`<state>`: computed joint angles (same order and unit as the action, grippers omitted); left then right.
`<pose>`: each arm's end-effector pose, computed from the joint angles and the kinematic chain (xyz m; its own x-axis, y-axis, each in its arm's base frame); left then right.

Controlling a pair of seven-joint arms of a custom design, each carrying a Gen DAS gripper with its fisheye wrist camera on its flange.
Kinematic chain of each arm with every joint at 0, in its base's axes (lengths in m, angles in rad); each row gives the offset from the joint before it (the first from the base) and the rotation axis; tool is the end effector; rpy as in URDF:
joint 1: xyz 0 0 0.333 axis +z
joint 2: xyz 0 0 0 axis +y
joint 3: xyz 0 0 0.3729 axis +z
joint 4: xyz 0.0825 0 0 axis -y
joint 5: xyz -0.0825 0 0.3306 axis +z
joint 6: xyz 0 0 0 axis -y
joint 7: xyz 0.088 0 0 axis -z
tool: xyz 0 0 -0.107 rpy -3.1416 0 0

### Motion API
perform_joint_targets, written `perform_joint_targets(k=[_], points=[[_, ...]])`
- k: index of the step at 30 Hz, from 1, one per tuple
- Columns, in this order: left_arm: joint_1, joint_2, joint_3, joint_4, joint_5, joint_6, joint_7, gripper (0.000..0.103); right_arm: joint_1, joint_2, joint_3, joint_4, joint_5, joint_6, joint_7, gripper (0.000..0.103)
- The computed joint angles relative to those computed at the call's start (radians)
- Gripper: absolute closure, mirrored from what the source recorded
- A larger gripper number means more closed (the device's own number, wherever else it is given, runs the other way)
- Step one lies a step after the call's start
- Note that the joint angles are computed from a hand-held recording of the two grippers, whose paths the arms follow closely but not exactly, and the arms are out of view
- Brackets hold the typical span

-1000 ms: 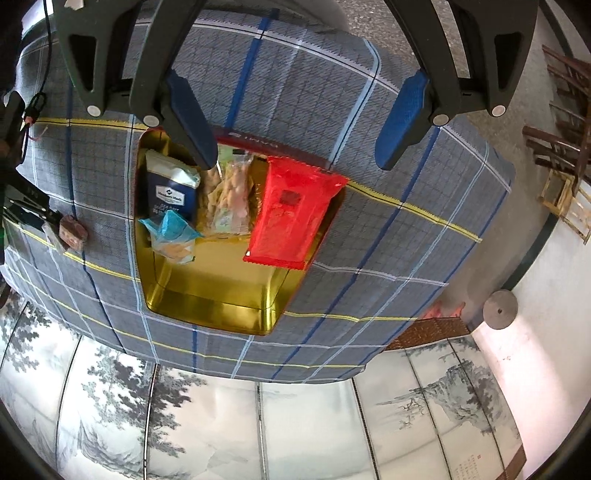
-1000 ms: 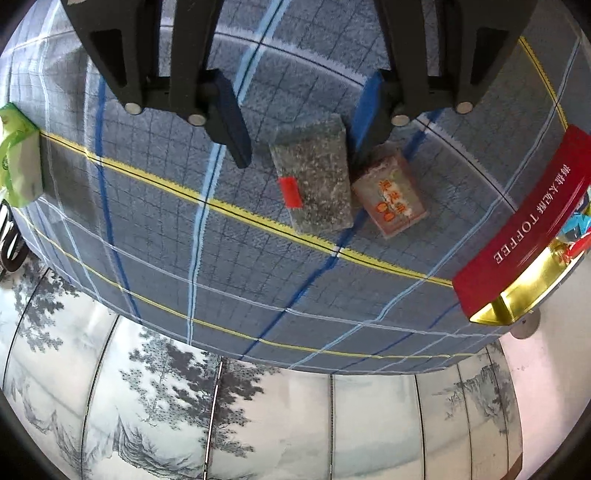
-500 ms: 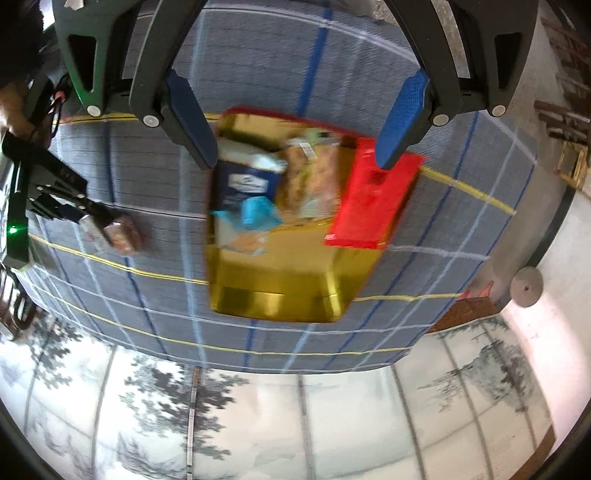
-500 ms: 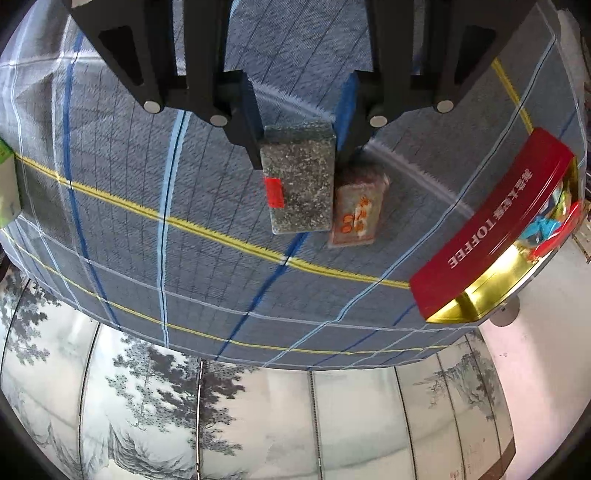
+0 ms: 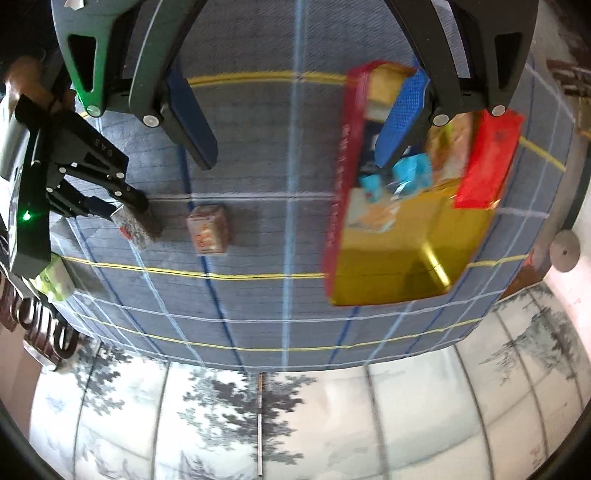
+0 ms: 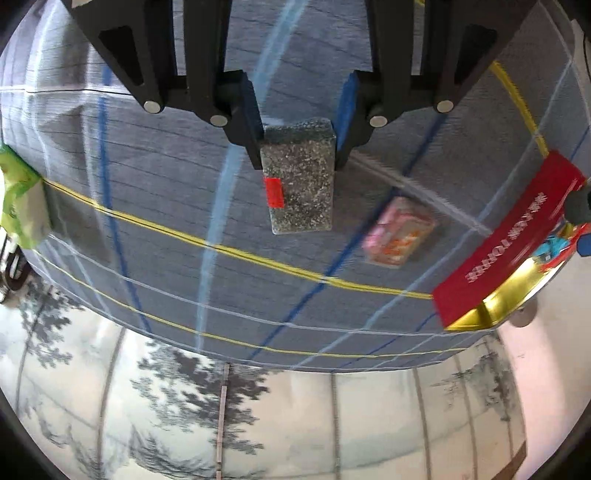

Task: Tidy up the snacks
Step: 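Grasp the small brown printed box with the left tool while the right holds the grey bar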

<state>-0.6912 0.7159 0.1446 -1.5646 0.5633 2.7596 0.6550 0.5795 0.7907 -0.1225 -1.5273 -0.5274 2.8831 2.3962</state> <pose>0.6006 -0.4237 0.3497 -0.1497 -0.9874 -0.0513 -0.8060 0.1519 -0.5722 0.6455 0.3791 0.3238 0.1638 -0.9865 0.0088 -0.7910 -0.1366 -0.5963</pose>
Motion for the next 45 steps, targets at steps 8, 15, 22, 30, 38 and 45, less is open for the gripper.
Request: perform_joint_targets(k=[8,15,22,30,38,45], points=[[-0.006,0.079,-0.020,0.112,-0.038,-0.039,0.072,0.018,0.008,-0.031,-0.067,-0.059,-0.026,-0.004,0.106,0.067],[-0.007,0.126,-0.030,0.179,-0.069,-0.076,0.115,0.018,-0.003,-0.043,-0.088,-0.074,-0.070,-0.033,0.174,0.067],[-0.013,0.157,-0.025,0.227,-0.069,-0.068,0.144,0.018,-0.028,-0.054,-0.086,-0.092,-0.101,-0.042,0.249,0.067],[-0.003,0.187,-0.028,0.267,-0.111,-0.024,0.171,0.021,-0.042,-0.050,-0.071,-0.081,-0.121,-0.054,0.258,0.067],[0.013,0.263,-0.055,0.405,-0.175,-0.088,0.252,0.030,-0.047,-0.055,-0.068,-0.091,-0.129,-0.044,0.263,0.066],[0.044,0.348,-0.104,0.571,-0.255,-0.173,0.332,0.041,-0.048,-0.055,-0.066,-0.092,-0.130,-0.043,0.263,0.066]])
